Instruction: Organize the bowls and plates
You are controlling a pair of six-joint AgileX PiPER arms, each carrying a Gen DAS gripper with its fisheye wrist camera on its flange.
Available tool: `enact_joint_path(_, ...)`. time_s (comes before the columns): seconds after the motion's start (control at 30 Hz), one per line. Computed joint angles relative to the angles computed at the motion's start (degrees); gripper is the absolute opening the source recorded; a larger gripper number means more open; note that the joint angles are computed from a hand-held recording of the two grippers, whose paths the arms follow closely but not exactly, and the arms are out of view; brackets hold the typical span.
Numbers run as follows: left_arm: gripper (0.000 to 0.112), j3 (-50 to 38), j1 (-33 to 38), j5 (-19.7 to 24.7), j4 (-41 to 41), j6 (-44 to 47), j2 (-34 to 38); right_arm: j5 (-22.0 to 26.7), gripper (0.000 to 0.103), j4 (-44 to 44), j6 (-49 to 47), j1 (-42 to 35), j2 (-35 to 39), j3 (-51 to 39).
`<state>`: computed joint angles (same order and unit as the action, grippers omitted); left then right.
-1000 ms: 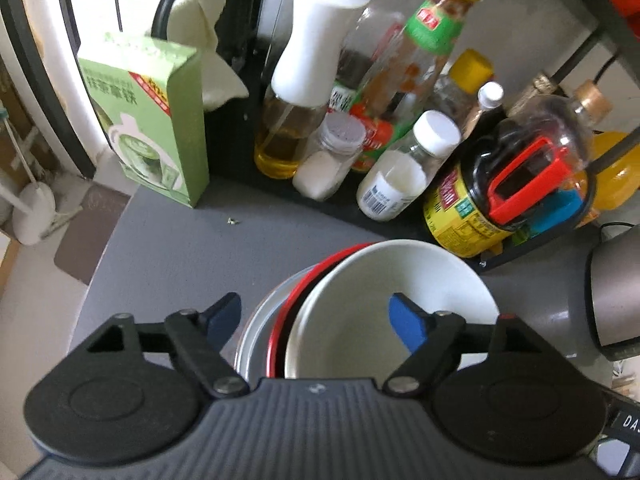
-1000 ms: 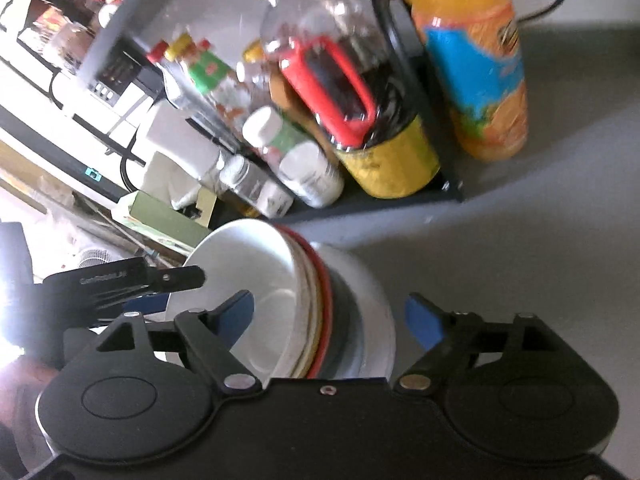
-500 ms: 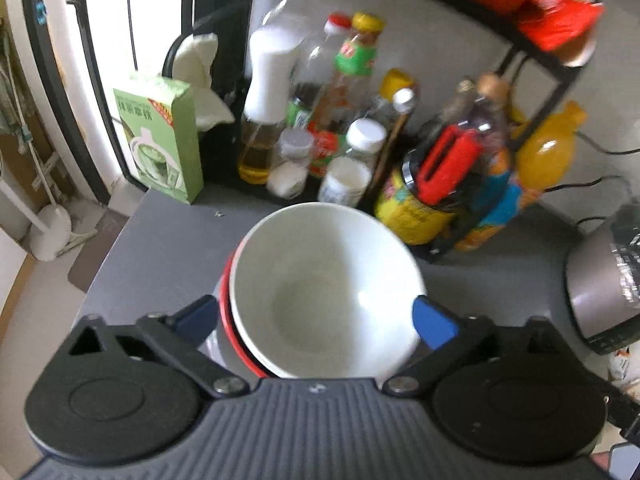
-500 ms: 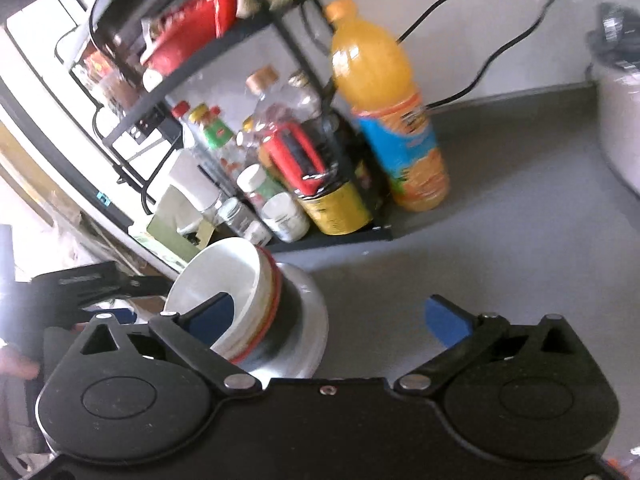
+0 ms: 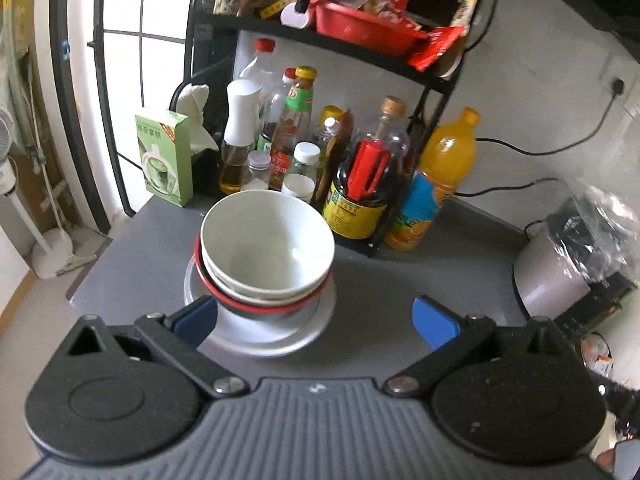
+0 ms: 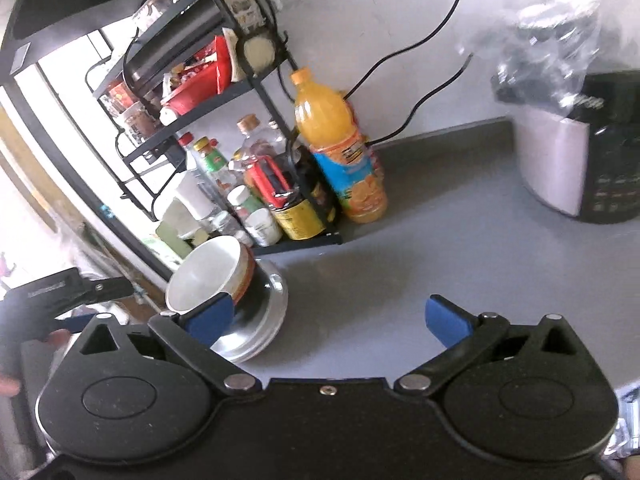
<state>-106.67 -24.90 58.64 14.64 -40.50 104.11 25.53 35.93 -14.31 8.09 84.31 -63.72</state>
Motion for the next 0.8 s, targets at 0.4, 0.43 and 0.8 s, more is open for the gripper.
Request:
enact_joint_path(0.4, 0.103, 4.26, -4.44, 0.55, 3.29, -0.21, -8.36, 0.01, 0.103, -26.3, 27.8, 4.96, -8.91, 1.5)
enact_joint_path(0.43, 0.103, 4.5, -4.41, 0.44, 3.61, 0.05, -8.81, 0.51, 0.103, -29.34, 31.35, 5.73, -9.49, 1.44)
enact_joint_path(0.8, 0.103, 7.04, -3.34, -0.21, 3.88, 6.14, -14.6, 10.11, 0.103, -59.36, 62.23, 20.24, -12.98, -2.19)
